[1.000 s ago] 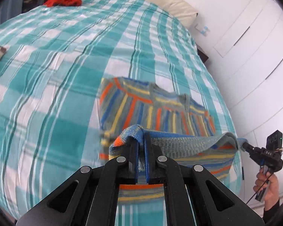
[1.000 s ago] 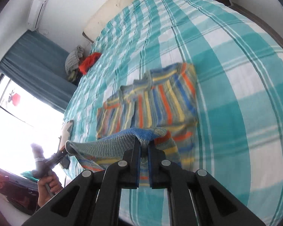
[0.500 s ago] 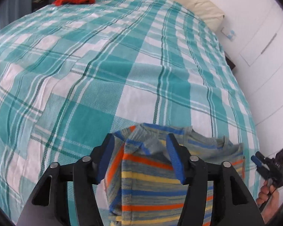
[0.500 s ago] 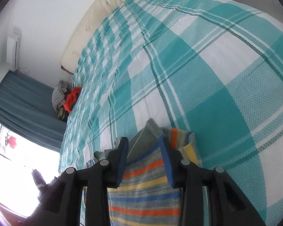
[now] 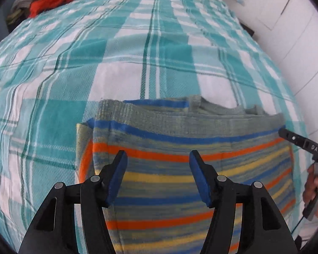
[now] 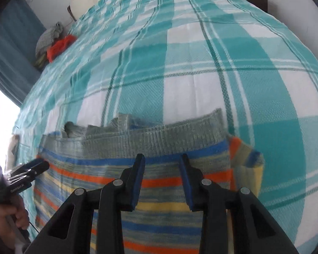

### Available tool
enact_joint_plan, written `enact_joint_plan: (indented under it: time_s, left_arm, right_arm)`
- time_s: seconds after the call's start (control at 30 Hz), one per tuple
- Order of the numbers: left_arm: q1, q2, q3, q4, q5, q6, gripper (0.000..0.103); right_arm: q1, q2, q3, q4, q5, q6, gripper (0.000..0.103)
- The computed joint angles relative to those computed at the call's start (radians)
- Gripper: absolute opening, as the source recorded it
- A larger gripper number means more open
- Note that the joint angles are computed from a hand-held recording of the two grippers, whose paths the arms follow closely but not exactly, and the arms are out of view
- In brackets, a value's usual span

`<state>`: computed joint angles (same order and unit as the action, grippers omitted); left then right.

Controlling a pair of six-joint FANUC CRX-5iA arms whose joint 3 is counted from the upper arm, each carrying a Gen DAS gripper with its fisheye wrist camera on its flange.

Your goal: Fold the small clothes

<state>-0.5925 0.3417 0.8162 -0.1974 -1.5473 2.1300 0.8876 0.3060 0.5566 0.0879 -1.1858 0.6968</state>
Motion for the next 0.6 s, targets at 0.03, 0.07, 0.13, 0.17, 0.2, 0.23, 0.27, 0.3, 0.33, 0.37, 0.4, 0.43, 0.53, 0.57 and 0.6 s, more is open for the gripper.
enact_joint_plan:
  time_s: [0.03, 0.07, 0.13, 0.17, 0.2, 0.23, 0.27, 0.3, 0.33, 0.37, 0.4, 0.43, 0.53, 0.57, 0.6]
  left_arm:
    - [-0.024, -0.036, -0.035, -0.013, 0.018, -0.029, 0.071]
    - [-0.055, -0.066, -0.062, -0.04, 0.022, -0.055, 0.075]
    - [-0.107, -0.119, -0.141, -0.048, 0.035, -0.096, 0.076]
    - [-0.119, -0.134, -0.175, -0.031, 0.025, -0.106, 0.076]
    - [-0.132, -0.137, -0.193, -0.026, -0.012, -0.104, 0.075]
    - [-0.15, -0.132, -0.205, -0.039, -0.072, -0.094, 0.074]
    - [-0.17, -0.129, -0.217, -0.064, -0.131, -0.079, 0.073]
    - [-0.194, -0.146, -0.241, -0.09, -0.148, -0.062, 0.073]
    - [-0.218, -0.177, -0.268, -0.111, -0.142, -0.047, 0.073]
    - [-0.246, -0.179, -0.254, -0.142, -0.182, -0.039, 0.074]
    - [-0.276, -0.17, -0.222, -0.181, -0.237, -0.029, 0.074]
    - [-0.298, -0.173, -0.208, -0.199, -0.259, -0.011, 0.074]
    - [-0.364, -0.189, -0.177, -0.236, -0.259, 0.062, 0.083]
    - [-0.392, -0.178, -0.149, -0.271, -0.274, 0.082, 0.087]
    - [-0.416, -0.168, -0.125, -0.299, -0.28, 0.095, 0.089]
  right_arm:
    - [0.009, -0.033, -0.026, -0.009, 0.025, 0.03, 0.034]
    - [0.023, -0.052, -0.03, -0.016, 0.018, 0.084, 0.035]
    - [0.061, -0.106, -0.061, -0.032, -0.001, 0.186, 0.035]
    - [0.077, -0.139, -0.09, -0.056, -0.002, 0.225, 0.037]
    - [0.089, -0.158, -0.108, -0.089, -0.01, 0.255, 0.038]
    - [0.102, -0.183, -0.137, -0.115, -0.026, 0.27, 0.038]
    - [0.119, -0.206, -0.174, -0.13, -0.053, 0.269, 0.038]
    - [0.137, -0.218, -0.203, -0.134, -0.105, 0.254, 0.038]
    - [0.159, -0.23, -0.239, -0.122, -0.158, 0.215, 0.037]
    - [0.184, -0.271, -0.305, -0.106, -0.16, 0.169, 0.037]
    - [0.215, -0.337, -0.39, -0.071, -0.109, 0.124, 0.037]
    - [0.249, -0.383, -0.436, -0.037, -0.097, 0.079, 0.037]
    - [0.352, -0.471, -0.52, 0.076, -0.114, -0.087, 0.039]
    - [0.39, -0.504, -0.561, 0.13, -0.095, -0.147, 0.044]
    - [0.427, -0.528, -0.596, 0.185, -0.088, -0.211, 0.054]
